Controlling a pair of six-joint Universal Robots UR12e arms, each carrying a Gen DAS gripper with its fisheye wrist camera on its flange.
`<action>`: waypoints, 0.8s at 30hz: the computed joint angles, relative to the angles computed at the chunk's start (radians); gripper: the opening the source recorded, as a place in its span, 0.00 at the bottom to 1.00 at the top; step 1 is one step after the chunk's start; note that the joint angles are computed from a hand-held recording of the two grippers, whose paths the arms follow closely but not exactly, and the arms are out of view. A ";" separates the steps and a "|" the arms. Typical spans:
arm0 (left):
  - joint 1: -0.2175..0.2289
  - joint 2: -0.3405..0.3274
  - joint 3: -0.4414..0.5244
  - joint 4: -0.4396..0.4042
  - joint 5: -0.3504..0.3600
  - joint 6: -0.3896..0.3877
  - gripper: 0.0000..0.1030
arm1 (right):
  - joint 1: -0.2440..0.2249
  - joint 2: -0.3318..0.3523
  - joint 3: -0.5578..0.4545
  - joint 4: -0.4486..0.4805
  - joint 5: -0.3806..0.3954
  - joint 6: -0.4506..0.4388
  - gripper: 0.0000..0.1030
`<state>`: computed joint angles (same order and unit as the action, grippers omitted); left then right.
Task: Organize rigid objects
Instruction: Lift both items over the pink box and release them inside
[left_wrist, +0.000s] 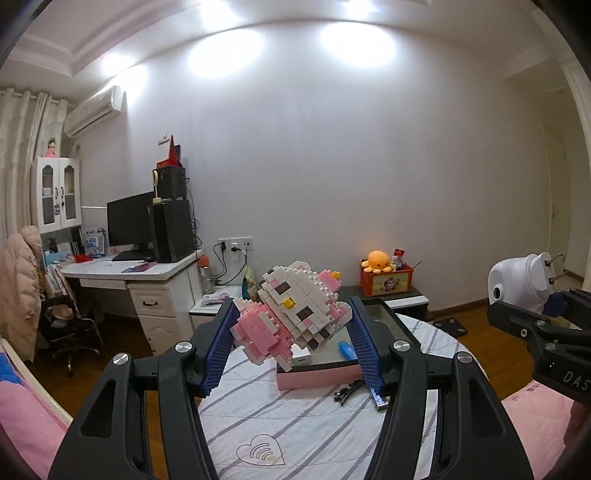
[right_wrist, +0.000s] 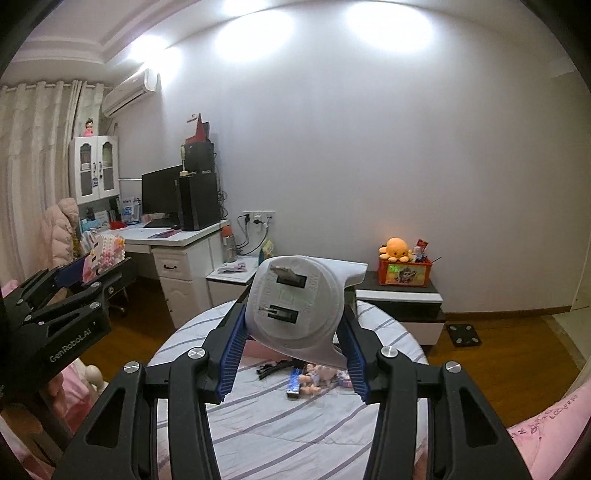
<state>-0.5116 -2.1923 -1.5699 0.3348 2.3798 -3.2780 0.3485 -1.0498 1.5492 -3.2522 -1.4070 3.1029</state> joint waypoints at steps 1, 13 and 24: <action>0.000 0.000 -0.001 -0.001 -0.003 0.000 0.59 | 0.001 0.003 -0.004 0.004 -0.004 -0.001 0.49; 0.008 -0.003 0.004 -0.006 -0.025 0.010 0.59 | -0.004 0.011 -0.020 0.014 0.013 -0.017 0.49; 0.064 -0.025 0.049 -0.031 -0.115 0.020 0.59 | 0.007 0.077 -0.126 0.094 -0.028 -0.005 0.49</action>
